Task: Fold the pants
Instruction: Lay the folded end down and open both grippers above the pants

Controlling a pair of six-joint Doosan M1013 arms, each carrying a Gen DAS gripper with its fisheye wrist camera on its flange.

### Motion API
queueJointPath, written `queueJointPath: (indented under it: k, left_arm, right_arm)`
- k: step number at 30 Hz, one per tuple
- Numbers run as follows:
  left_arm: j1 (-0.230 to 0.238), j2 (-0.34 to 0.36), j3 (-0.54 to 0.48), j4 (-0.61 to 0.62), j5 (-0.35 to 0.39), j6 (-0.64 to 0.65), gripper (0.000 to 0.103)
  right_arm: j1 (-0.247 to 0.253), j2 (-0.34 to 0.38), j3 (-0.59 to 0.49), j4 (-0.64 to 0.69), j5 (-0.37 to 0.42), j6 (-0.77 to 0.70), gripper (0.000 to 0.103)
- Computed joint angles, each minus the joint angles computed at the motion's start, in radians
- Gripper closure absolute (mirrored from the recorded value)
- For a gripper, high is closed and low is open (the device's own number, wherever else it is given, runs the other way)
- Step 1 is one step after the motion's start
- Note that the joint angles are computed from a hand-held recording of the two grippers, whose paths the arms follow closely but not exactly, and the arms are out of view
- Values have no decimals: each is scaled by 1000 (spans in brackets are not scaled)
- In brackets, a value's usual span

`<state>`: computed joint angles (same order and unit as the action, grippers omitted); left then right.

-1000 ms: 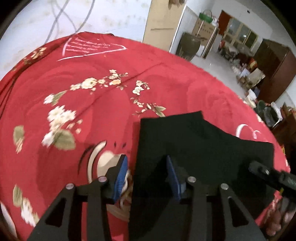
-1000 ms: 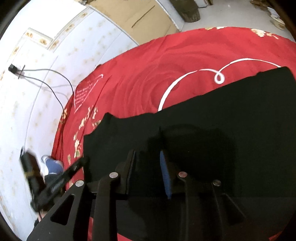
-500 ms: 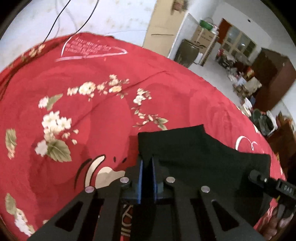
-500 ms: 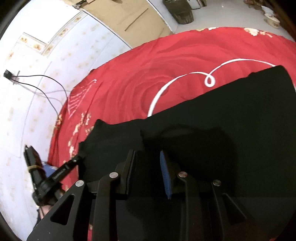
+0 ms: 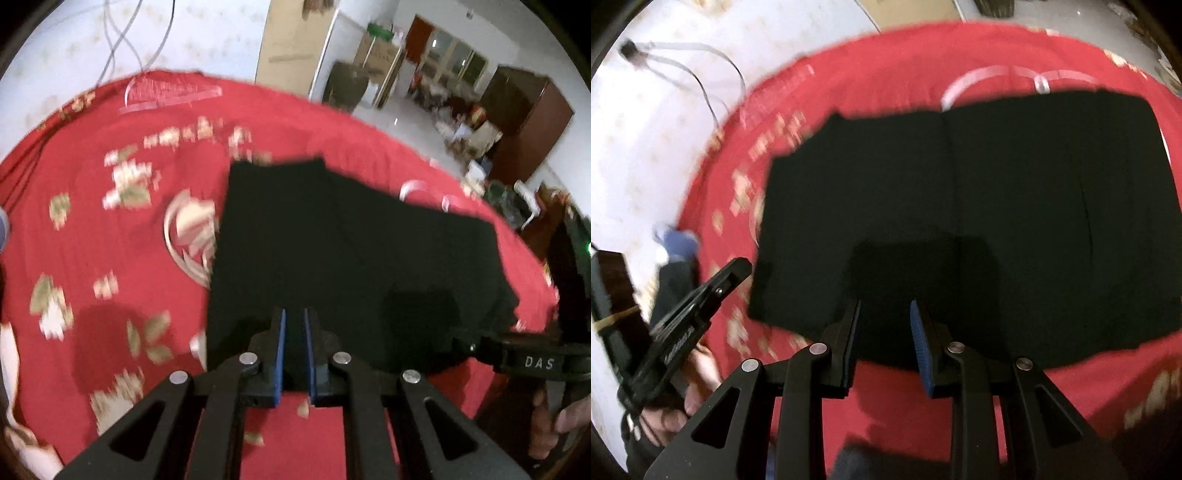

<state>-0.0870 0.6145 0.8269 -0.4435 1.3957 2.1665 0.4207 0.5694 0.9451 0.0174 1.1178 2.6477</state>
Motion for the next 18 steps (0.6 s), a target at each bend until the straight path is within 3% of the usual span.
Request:
queueJointPath:
  k: [4, 9, 15, 18]
  left_arm:
    - [-13, -17, 41, 69, 5, -4, 91]
    - [-7, -15, 40, 51, 9, -16, 91]
    - [3, -47, 71, 30, -40, 11, 91]
    - [6, -41, 65, 32, -30, -6, 91]
  right_arm:
    - [4, 46, -80, 4, 141, -49, 76]
    - [12, 50, -90, -26, 200, -36, 76]
    - [27, -18, 2, -104, 40, 27, 76]
    - [30, -28, 19, -143, 26, 72, 76]
